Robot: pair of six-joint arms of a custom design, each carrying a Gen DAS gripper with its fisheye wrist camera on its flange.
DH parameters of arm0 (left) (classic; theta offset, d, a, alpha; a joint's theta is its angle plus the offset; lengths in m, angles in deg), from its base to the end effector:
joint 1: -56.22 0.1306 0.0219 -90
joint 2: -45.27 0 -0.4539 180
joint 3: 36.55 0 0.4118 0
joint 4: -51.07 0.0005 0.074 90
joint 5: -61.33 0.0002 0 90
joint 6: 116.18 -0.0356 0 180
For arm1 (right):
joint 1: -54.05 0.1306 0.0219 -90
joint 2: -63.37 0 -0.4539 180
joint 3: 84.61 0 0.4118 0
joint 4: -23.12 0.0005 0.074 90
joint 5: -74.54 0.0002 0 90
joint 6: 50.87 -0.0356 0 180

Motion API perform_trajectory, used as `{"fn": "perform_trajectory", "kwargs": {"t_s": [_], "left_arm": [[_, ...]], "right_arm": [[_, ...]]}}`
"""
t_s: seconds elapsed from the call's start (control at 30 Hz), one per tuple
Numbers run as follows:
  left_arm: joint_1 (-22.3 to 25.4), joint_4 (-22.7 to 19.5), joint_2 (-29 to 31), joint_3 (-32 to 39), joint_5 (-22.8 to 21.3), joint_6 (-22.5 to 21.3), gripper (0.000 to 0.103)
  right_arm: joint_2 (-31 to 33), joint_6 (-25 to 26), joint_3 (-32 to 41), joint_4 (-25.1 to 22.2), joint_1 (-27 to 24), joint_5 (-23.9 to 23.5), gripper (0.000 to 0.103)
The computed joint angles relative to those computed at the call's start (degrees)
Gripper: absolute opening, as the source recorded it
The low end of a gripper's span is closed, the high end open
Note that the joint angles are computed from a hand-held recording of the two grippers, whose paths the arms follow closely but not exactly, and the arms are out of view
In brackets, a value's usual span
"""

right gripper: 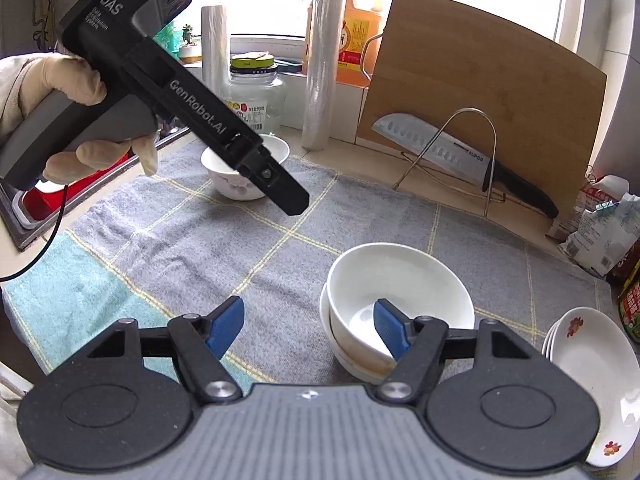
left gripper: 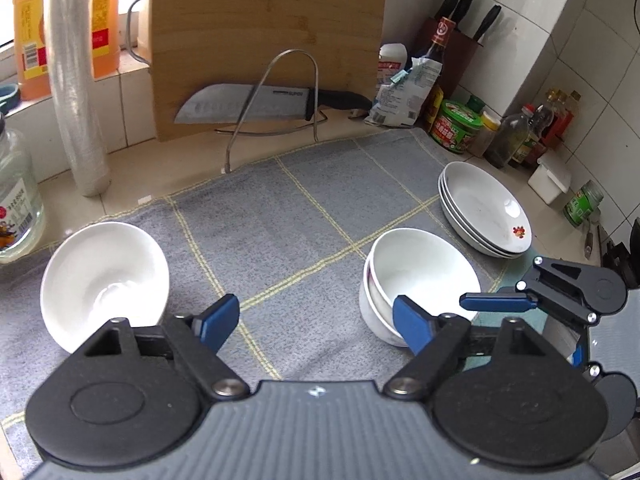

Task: Organize plates and bowls
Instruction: 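Open the left tool and lift it off the stacked bowls, then move the left tool to the white bowl beside the glass jar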

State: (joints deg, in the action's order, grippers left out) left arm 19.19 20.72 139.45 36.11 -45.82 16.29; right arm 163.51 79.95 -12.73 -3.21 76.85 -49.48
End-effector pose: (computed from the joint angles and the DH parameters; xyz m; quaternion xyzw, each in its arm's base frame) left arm 0.4089 -0.2959 0.3471 -0.0930 0.9312 -0.0982 0.3384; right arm 0.4758 0.2211 0.2980 -0.5558 0.7272 0.2297 0.3309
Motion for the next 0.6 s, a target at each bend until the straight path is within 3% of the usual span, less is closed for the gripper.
{"fn": "perform_trajectory", "kwargs": {"t_s": [0.2, 0.6], "left_arm": [[0.4, 0.5, -5.6, -5.4, -5.3, 1.5, 0.096], [3.7, 1.6, -11.8, -12.8, -4.7, 2.0, 0.096]], "right_arm": [[-0.4, -2.3, -0.2, 2.5, 4.3, 2.1, 0.083], [0.7, -5.8, 0.2, 4.5, 10.7, 7.9, 0.083]]}}
